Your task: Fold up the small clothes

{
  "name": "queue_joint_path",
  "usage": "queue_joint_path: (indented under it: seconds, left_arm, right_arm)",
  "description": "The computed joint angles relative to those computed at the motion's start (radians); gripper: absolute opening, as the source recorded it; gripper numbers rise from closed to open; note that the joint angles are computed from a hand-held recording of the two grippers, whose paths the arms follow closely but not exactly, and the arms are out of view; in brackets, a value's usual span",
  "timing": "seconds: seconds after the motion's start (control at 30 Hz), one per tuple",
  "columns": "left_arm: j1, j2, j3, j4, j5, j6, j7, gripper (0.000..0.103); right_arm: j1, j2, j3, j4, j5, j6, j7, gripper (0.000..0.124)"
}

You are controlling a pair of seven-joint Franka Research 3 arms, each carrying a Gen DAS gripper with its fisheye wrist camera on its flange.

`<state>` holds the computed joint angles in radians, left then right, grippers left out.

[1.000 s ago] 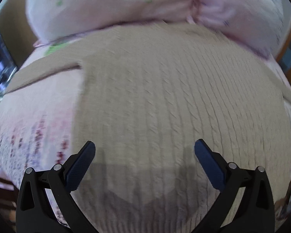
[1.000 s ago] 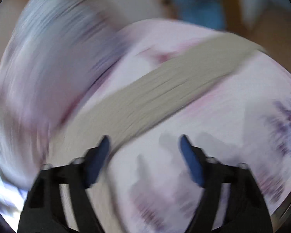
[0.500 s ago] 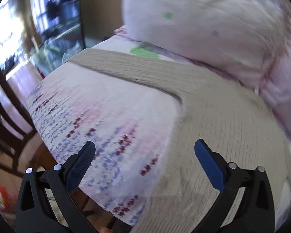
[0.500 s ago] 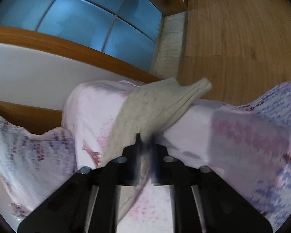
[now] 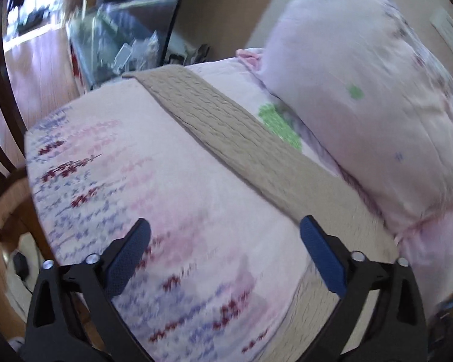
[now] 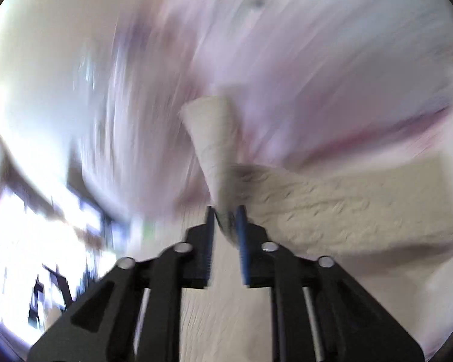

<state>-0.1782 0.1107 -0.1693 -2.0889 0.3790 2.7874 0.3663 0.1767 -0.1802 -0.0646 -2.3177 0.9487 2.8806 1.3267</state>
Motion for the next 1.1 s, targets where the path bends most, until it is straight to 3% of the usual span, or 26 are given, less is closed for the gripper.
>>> queue_joint_path:
  seconds: [0.1,0.17,0.33,0.5,0.67,0.7,0.73,0.77,0.83,0.97,1.1]
  left_arm:
    - [0.056,0.047,-0.013,0.02,-0.169,0.052,0.12,0.089]
    - [0.096,0.079,-0.027,0.034,-0.274,0.087,0.195,0.086]
    - [0.241,0.191,-0.115,0.111,-0.571,0.135,0.401,0.071]
    - [0.322,0.297,-0.162,0.213,-0.699,0.165,0.476,0.064]
    - [0.366,0.344,-0.182,0.253,-0.743,0.193,0.473,0.055]
    - [0.378,0.356,-0.191,0.263,-0.751,0.197,0.474,0.044]
    - [0.394,0.372,-0.206,0.281,-0.753,0.179,0.487,0.021]
    - [0.409,0.386,-0.221,0.299,-0.757,0.156,0.505,0.009]
    - [0.415,0.384,-0.24,0.297,-0.764,0.17,0.54,0.009]
    - [0.49,0.386,-0.414,0.318,-0.779,0.237,0.766,0.008]
    - [0.487,0.422,-0.621,0.418,-0.731,0.202,1.064,0.008]
  right_arm:
    - [0.024,0.068,0.055,0.051,-0.099,-0.122,0.092,0.026]
    - [0.027,0.056,0.082,0.028,-0.198,-0.128,0.156,0.041]
    - [-0.022,0.011,0.082,-0.023,-0.396,-0.16,0.397,0.047]
    - [-0.055,0.006,0.093,-0.047,-0.535,-0.174,0.575,0.05]
    - [-0.032,0.026,0.102,-0.024,-0.594,-0.186,0.632,0.056]
    - [-0.028,0.033,0.101,-0.015,-0.601,-0.19,0.632,0.056]
    - [-0.024,0.038,0.1,-0.011,-0.608,-0.192,0.63,0.057]
    - [-0.021,0.041,0.099,-0.006,-0.614,-0.194,0.627,0.058]
    - [-0.017,0.038,0.095,-0.006,-0.615,-0.199,0.621,0.058]
    - [-0.025,0.006,0.085,-0.042,-0.615,-0.188,0.625,0.058]
    - [-0.072,-0.081,0.083,-0.134,-0.66,-0.168,0.683,0.058]
